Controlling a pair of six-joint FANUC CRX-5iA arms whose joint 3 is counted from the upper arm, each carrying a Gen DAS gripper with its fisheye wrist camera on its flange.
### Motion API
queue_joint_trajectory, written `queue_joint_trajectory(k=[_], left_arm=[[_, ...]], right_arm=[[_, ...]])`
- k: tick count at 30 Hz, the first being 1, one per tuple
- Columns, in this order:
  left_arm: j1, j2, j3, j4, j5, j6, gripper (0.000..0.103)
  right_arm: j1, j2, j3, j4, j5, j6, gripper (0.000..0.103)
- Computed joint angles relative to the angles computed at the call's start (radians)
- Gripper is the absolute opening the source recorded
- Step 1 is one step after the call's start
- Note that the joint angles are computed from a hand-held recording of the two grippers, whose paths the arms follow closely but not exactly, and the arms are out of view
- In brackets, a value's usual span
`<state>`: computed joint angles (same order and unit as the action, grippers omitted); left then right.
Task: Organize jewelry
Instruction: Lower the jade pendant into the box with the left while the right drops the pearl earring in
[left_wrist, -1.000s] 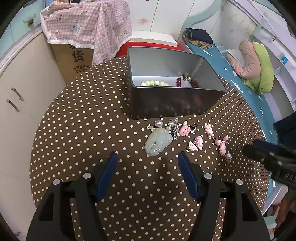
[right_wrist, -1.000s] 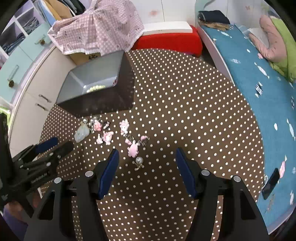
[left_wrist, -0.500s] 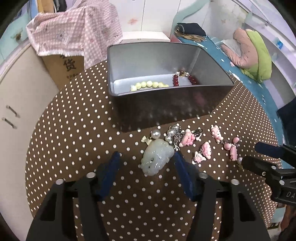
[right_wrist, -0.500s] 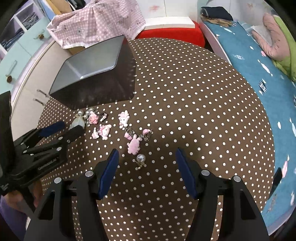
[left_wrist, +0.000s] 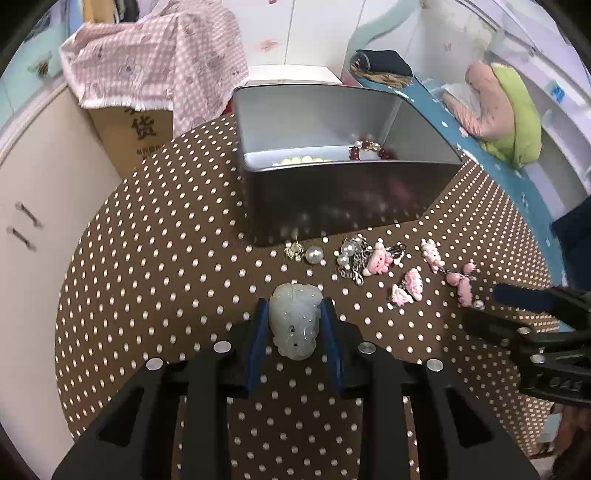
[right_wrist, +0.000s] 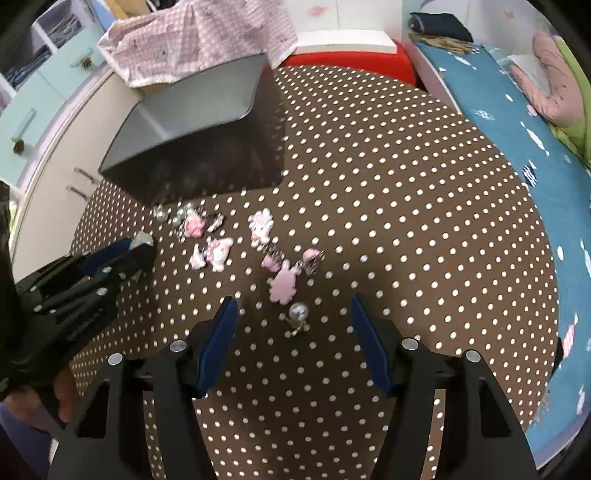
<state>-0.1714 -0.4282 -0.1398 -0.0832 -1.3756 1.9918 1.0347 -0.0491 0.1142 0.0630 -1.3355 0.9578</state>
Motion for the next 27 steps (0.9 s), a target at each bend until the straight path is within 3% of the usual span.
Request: queue_joint_trajectory(k=[3, 6, 8, 11, 19, 27], left_arm=[[0.024, -0.024, -0.019, 0.035, 0.001, -0.004, 0.027], [0.034, -0.036, -0.025, 0.059, 0.005, -0.012, 0.027], [0.036, -0.040, -0.022, 0.068, 0.009, -0.014, 0.027], [0.046, -0.050, -0.015, 0.093, 0.018, -0.030, 0.027], [0.069, -0.041, 0.025, 0.130, 0.038, -0.049, 0.027], [0.120, -0.038, 0.074, 0.168, 0.082, -0.073, 0.027]], right_arm=[[0.014, 0.004, -0.007, 0.011, -0.003, -0.008, 0.055], [0.033, 0.005, -0.016, 0.050, -0.010, -0.021, 0.040], [0.023, -0.004, -0.022, 0.036, -0.009, -0.009, 0.023], [0.001, -0.010, -0.019, 0.004, -0.010, 0.026, 0.011], [-0.023, -0.028, 0.008, -0.018, -0.012, 0.065, 0.011], [-0.044, -0.014, 0.139, -0.024, 0.038, 0.103, 0.011]])
